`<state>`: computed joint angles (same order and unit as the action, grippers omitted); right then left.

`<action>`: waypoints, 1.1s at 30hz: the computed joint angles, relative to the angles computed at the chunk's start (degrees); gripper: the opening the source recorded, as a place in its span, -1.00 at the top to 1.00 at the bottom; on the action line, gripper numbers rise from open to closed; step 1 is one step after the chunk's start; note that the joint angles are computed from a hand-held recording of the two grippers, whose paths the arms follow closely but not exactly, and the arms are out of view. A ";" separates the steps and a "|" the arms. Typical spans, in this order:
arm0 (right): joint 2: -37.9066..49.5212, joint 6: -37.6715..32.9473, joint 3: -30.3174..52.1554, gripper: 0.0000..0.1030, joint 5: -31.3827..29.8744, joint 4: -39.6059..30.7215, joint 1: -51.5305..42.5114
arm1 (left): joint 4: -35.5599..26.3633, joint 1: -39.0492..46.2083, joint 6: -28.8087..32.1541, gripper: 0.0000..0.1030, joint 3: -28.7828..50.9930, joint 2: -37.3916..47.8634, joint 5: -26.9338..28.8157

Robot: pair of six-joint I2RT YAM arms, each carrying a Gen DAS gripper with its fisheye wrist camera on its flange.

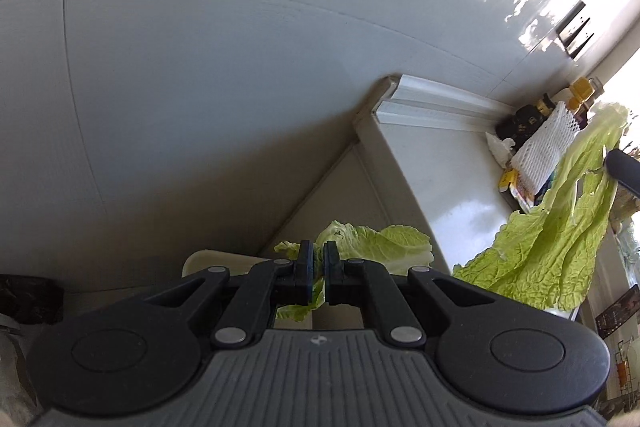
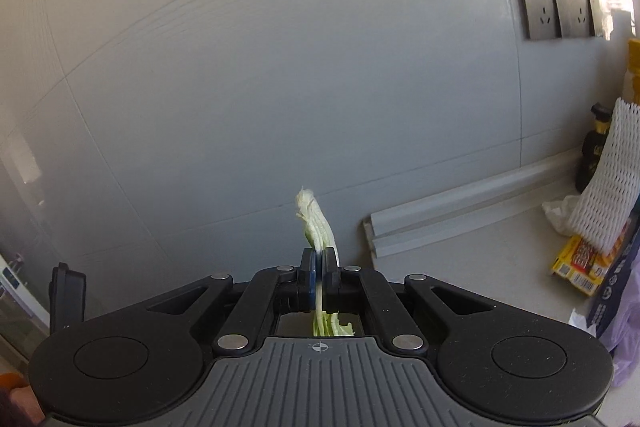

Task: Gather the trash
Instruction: 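Carry both held cabbage leaves down over the cream bin, then open both grippers to drop the cabbage leaves into the bin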

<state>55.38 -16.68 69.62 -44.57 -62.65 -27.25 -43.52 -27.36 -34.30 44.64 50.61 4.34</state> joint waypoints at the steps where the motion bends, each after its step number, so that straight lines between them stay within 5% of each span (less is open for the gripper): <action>1: -0.36 0.86 -1.72 0.99 0.99 0.80 1.29 | 0.14 0.21 0.10 0.92 -0.82 0.01 0.12; 11: -5.37 10.35 -20.01 0.99 12.19 12.11 14.38 | 5.26 -1.53 1.74 0.92 -8.36 5.67 -1.28; 23: -4.50 17.91 -37.98 0.98 25.23 28.02 26.30 | 21.13 -5.24 3.13 0.91 -15.39 21.83 -3.35; 33: 14.64 24.62 -45.80 0.98 28.16 50.77 29.38 | 36.24 -5.69 8.70 0.90 -18.03 39.52 -4.24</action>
<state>70.02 7.94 23.82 -16.42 -11.88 2.13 -7.28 -33.05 -25.60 26.61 90.13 0.09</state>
